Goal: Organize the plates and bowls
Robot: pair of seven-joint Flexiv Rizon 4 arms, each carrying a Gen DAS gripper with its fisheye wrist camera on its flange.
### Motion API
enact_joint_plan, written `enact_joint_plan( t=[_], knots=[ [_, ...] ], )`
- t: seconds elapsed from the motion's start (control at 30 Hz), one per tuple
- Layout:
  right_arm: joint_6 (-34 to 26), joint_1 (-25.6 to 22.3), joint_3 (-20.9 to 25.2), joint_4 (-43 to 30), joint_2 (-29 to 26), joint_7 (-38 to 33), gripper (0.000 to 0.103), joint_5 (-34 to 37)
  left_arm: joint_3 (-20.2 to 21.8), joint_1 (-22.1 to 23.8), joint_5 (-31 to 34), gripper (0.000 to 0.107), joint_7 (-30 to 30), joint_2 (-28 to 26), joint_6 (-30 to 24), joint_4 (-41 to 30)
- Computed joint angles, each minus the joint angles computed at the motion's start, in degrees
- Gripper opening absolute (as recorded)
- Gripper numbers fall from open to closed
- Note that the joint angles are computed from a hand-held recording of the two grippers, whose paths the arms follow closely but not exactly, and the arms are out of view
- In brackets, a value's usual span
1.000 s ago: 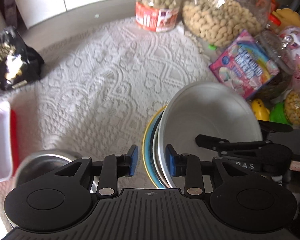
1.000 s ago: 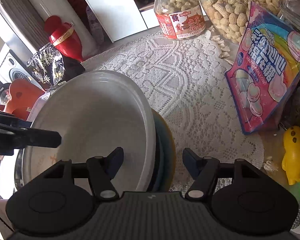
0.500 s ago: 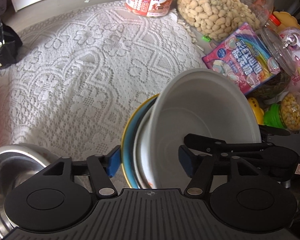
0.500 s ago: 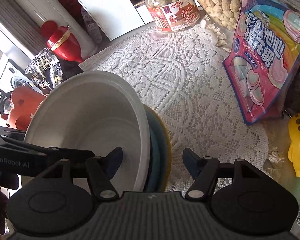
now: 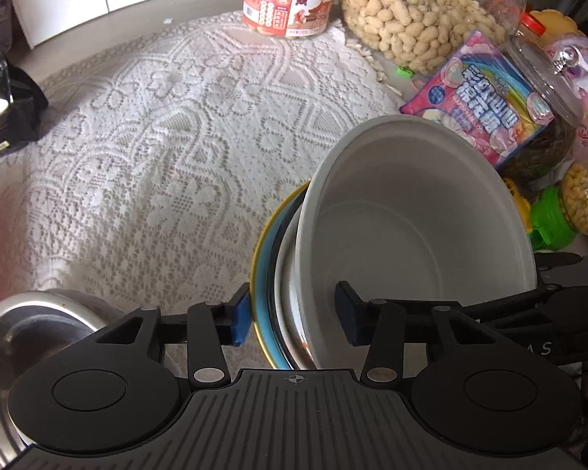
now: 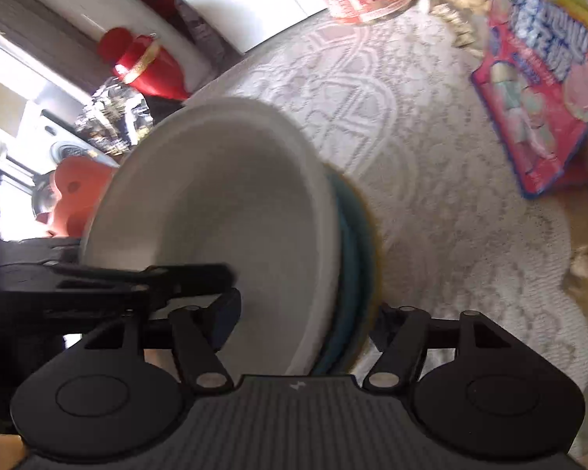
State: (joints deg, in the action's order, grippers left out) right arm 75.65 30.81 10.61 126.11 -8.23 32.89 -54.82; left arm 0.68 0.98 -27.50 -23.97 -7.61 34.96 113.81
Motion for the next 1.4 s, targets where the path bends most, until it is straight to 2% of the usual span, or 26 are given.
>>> enact_joint_plan(
  t=[0.17, 0.3, 0.43, 0.6, 0.8, 0.93, 1.3, 1.4],
  knots=[
    [-0.89, 0.18, -0.17, -0.11, 0.23, 1.16, 0.069, -0.79, 0.00, -0.11, 0.20, 0.048, -0.35, 0.08, 0.42, 0.09],
    [-6.84, 0.68, 1.49, -1.20, 0.80, -1.73, 0.069, 2.21, -0.03, -0.26, 0.67, 0.048, -1.02, 0.11, 0.45, -0.01],
    [-2.12, -0.14, 0.55, -0.33, 0.50, 0.45, 0.070, -0.13, 0.14, -0.31, 1.52, 0.045, -1.26, 0.56, 0.44, 0.06],
    [-5.02, 0.75, 1.63, -1.81, 0.25, -2.63, 0.072, 2.63, 0.78, 0.16, 2.65, 0.044, -2.48, 1.42, -1.21, -0.17],
    [-5.92, 1.45, 1.74, -2.41, 0.26, -4.82, 0.073, 2.46, 1.41, 1.01, 2.54, 0.043, -4.02, 2.18, -4.20, -0.60],
    [-5.35, 1.07, 1.57, -1.63, 0.28, -2.81, 0.072, 4.26, 1.27, 1.46, -0.83, 0.057, -1.90, 2.54, -6.56, -0.86],
    [-0.61, 0.56, 0.19, -0.38, 0.08, 2.41, 0.071, 1.47, 0.99, 1.03, 0.88, 0.059, -4.32, 1.12, -6.45, -1.89],
    [2.62, -0.12, -1.04, 0.65, 0.18, 6.02, 0.069, -1.39, 0.73, 0.86, 1.37, 0.059, -5.64, 0.42, -6.29, -2.52]
  ],
)
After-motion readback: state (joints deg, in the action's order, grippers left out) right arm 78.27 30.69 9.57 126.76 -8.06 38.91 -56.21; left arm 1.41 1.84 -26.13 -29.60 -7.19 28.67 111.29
